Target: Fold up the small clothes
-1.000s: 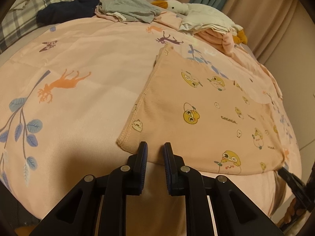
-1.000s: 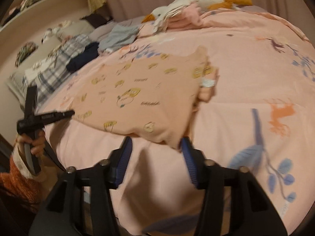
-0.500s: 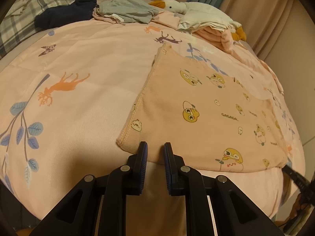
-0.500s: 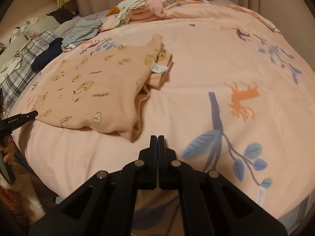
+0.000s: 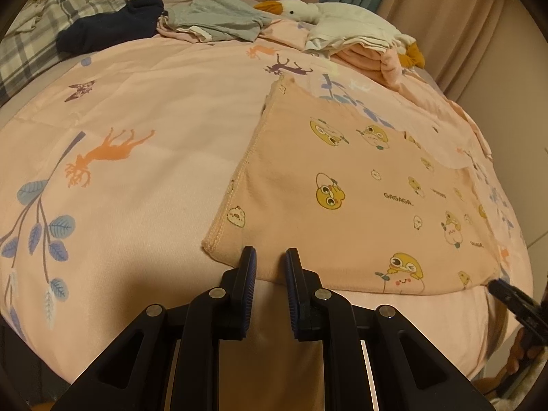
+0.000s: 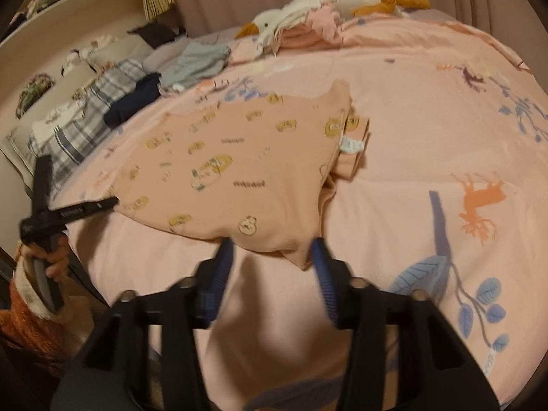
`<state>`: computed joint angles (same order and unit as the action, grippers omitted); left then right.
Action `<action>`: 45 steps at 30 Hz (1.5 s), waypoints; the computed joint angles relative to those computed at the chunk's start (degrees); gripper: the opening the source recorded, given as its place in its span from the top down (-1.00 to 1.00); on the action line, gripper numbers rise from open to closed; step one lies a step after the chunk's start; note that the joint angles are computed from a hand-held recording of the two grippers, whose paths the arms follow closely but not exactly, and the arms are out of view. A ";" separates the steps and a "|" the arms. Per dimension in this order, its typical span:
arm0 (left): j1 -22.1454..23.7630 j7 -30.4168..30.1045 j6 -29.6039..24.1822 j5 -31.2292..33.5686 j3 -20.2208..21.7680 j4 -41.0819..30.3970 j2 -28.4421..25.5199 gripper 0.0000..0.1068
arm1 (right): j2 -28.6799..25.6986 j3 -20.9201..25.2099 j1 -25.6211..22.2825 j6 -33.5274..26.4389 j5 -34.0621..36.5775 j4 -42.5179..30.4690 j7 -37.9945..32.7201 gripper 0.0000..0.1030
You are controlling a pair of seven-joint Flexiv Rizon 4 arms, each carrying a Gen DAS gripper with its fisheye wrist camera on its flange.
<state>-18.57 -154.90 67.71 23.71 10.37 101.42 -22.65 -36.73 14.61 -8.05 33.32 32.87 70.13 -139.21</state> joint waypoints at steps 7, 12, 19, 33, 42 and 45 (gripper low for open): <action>-0.43 -0.11 -1.03 0.91 0.13 -0.58 -0.09 0.71 | 1.36 -1.45 1.92 8.57 -2.75 4.05 1.53 0.94; -0.82 -0.38 -2.74 1.93 0.04 -1.62 -0.28 0.71 | 3.52 -2.57 4.95 16.63 -10.38 10.69 0.29 0.94; 0.65 1.08 -1.38 0.64 -1.06 -0.62 0.05 0.71 | 3.57 -4.71 5.92 20.49 -14.84 12.16 5.40 1.00; -3.69 -4.05 4.94 12.98 0.65 -5.56 1.26 0.70 | 5.50 6.11 -3.08 11.12 2.29 5.94 -0.58 0.86; 2.50 4.68 4.73 -5.94 -2.91 1.18 -0.81 0.71 | 4.20 -2.66 6.09 12.49 -9.63 9.87 8.30 1.00; 1.20 3.62 6.65 -5.01 -0.62 3.11 0.07 0.71 | 4.59 -3.99 6.64 17.33 -12.71 12.33 10.66 1.00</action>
